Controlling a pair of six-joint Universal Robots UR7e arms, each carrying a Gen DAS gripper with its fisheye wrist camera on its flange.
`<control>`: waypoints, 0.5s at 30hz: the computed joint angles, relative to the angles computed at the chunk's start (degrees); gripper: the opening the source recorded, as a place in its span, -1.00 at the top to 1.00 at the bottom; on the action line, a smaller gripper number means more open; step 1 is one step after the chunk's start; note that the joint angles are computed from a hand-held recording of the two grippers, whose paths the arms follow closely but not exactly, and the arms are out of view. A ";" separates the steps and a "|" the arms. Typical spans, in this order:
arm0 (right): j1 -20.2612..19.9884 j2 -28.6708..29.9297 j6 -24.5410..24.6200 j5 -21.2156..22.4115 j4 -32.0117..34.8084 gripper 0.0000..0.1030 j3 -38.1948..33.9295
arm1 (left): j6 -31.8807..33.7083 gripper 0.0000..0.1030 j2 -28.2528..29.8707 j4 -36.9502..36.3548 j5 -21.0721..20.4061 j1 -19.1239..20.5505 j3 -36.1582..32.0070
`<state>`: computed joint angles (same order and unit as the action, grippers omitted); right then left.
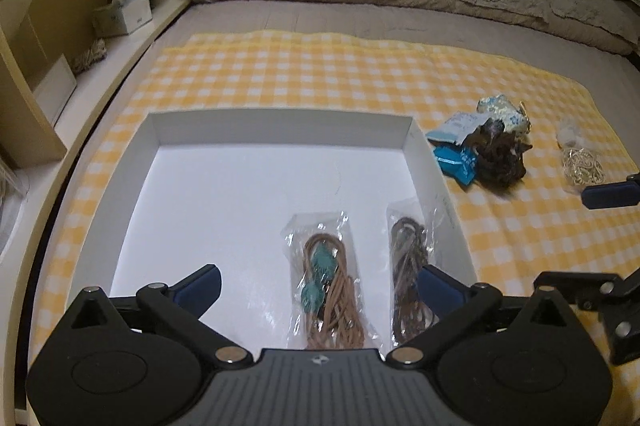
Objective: Organize soft objects
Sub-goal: 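Lift both tools away from the box toward the remaining items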
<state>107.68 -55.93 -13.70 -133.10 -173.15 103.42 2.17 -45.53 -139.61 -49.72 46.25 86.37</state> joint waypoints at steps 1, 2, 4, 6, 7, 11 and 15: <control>-0.07 -0.28 -0.01 -0.26 -0.86 -1.00 0.38 | 0.35 -1.00 0.21 -0.59 0.02 -0.12 -0.10; -0.16 -0.63 -0.01 -0.48 -1.70 -1.00 0.75 | 0.73 -1.00 0.43 -1.37 0.00 -0.26 -0.14; -0.34 -1.39 -0.19 -0.90 -3.57 -1.00 1.52 | 1.55 -1.00 0.88 -3.24 -0.21 -0.56 -0.24; -0.47 -2.01 -0.28 -1.52 -5.91 -1.00 2.20 | 2.26 -1.00 1.47 -5.22 -0.26 -0.91 -0.43; -0.58 -2.25 -0.39 -1.64 -7.02 -1.00 2.46 | 2.66 -1.00 1.83 -6.40 -0.28 -1.11 -0.52; -1.05 -3.45 -1.20 -2.70 -13.65 -1.00 4.07 | 3.77 -1.00 3.44 -9.84 -0.74 -1.79 -1.62; -1.28 -4.03 -2.10 -5.05 -19.84 -1.00 4.77 | 5.48 -1.00 5.46 -14.41 -0.31 -2.59 -2.60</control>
